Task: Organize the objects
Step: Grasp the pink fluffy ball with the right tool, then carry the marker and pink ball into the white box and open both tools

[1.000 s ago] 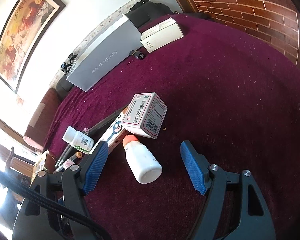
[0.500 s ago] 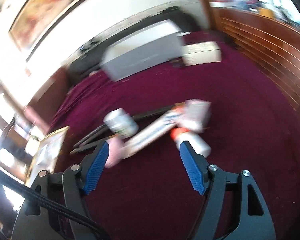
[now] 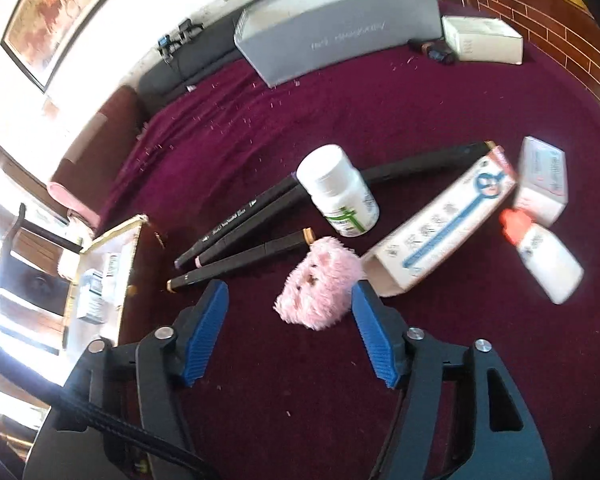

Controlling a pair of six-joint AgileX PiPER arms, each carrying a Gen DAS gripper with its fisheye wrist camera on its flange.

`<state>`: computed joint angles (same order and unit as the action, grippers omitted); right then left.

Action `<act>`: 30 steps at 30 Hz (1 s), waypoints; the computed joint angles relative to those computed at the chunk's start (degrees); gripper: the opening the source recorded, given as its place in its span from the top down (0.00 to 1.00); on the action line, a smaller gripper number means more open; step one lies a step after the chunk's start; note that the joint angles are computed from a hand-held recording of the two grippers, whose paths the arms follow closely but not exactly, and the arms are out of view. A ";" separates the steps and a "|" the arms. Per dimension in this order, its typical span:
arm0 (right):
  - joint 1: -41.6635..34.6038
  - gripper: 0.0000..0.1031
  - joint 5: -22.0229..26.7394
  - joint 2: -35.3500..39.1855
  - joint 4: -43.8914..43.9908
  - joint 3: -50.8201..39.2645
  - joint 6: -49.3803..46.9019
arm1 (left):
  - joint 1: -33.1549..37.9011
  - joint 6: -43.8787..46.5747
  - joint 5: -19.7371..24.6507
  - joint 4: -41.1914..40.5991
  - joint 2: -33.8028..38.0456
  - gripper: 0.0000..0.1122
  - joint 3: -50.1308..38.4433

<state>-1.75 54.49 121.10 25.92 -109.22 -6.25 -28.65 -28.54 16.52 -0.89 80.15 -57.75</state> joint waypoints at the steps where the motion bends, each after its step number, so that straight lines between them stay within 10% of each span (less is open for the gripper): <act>1: 1.13 0.42 -1.01 0.17 -3.22 -0.05 2.36 | 0.95 4.31 -1.18 -4.90 -0.69 0.90 1.41; 9: 3.40 0.73 -3.64 0.20 -11.38 1.09 7.54 | 2.65 13.66 -2.97 -13.88 -2.92 0.89 3.78; 24: 5.93 0.73 -0.22 -12.42 9.03 7.04 -12.75 | 11.47 7.92 4.04 -2.45 -13.42 0.89 4.71; 30: 13.98 0.72 1.68 -9.61 9.31 4.46 -13.69 | 21.99 20.73 12.04 -10.37 -8.85 0.89 1.02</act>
